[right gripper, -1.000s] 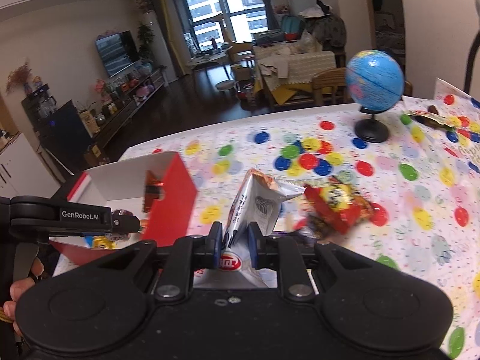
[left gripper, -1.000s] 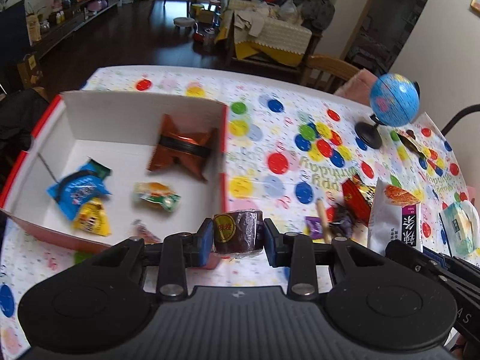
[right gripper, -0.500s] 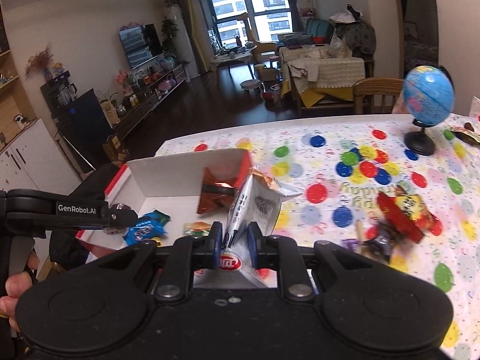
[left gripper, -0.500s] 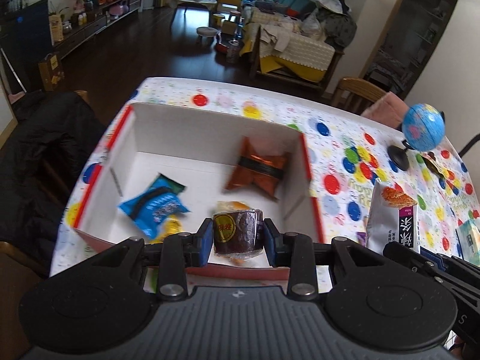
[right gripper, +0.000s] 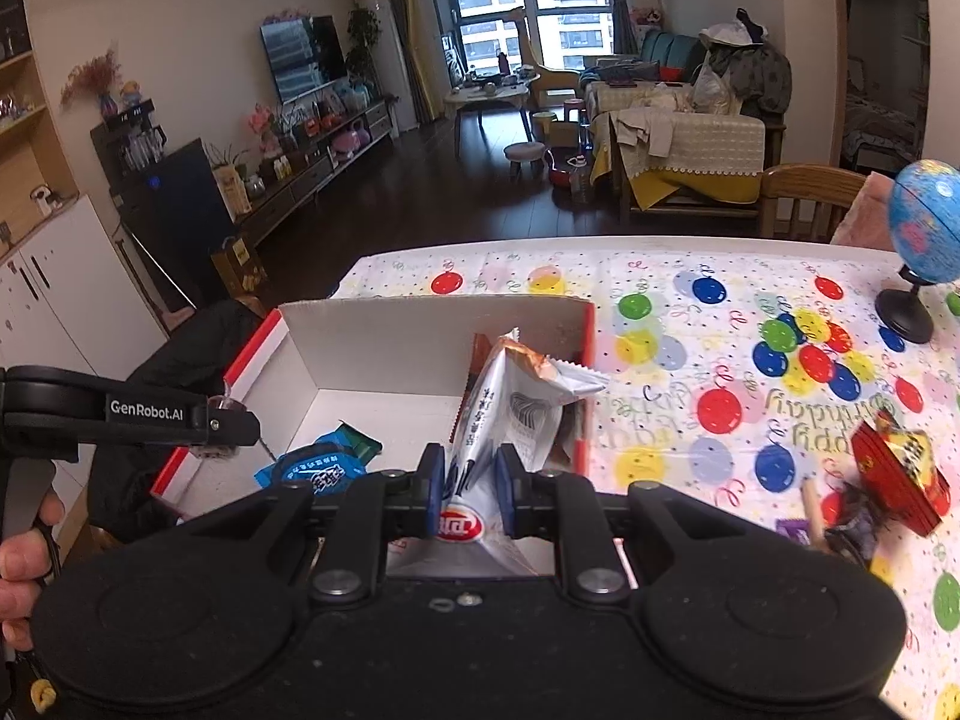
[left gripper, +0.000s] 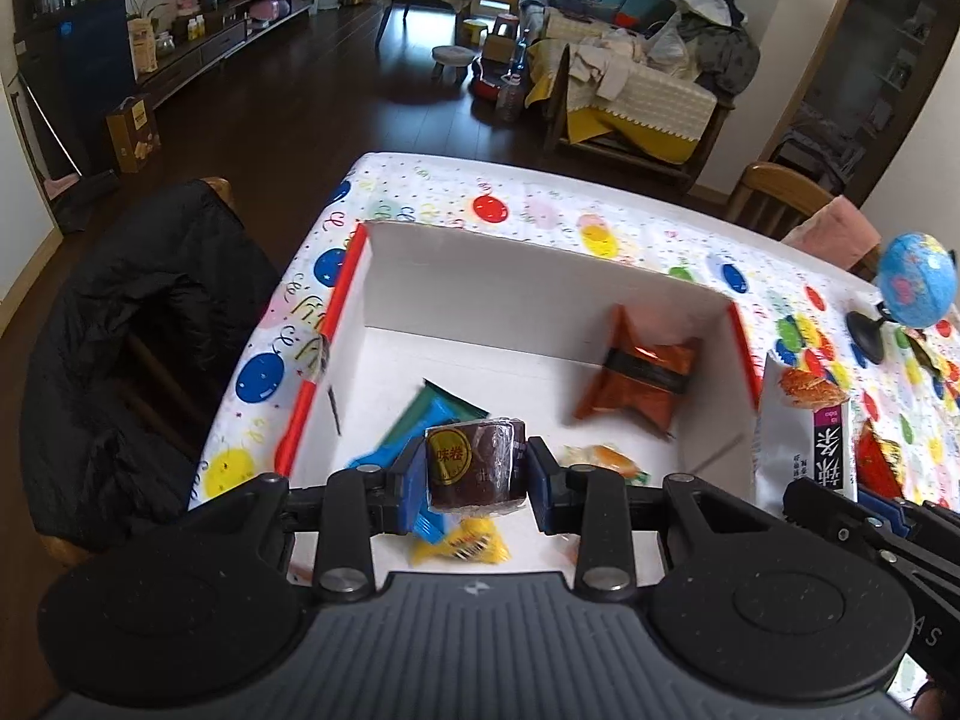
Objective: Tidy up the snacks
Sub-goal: 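Carry the brown cake and white-and-red packet into the box and release both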
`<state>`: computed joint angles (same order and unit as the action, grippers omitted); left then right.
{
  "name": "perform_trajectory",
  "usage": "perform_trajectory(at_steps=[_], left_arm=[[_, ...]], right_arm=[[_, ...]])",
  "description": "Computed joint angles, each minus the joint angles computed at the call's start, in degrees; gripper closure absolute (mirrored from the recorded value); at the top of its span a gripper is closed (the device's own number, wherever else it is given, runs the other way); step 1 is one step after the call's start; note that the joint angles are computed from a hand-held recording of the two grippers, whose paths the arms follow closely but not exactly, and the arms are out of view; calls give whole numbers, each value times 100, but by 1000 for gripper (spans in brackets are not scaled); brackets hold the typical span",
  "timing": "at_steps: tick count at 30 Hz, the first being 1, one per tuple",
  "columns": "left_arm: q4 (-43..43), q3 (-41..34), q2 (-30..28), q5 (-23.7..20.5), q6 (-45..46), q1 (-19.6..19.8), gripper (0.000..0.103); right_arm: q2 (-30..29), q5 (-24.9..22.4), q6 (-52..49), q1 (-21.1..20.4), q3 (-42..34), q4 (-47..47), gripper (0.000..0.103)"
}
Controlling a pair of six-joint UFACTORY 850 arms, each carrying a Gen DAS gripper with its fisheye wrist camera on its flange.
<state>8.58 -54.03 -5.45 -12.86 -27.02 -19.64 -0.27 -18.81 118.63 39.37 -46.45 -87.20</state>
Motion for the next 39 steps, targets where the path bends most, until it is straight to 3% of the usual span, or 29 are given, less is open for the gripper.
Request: perform_trajectory(at_steps=[7, 21, 30, 39], left_arm=[[-47, -487, -656, 4, 313, 191, 69], [36, -1426, -1738, -324, 805, 181, 69], [25, -1676, -2040, -641, 984, 135, 69], [-39, -1555, -1972, -596, 1015, 128, 66]], right_arm=[[-604, 200, -487, -140, -479, 160, 86], [-1261, 570, -2684, -336, -938, 2081, 86], [-1383, 609, -3047, -389, -953, 2469, 84], [-1324, 535, -3028, -345, -901, 2500, 80]])
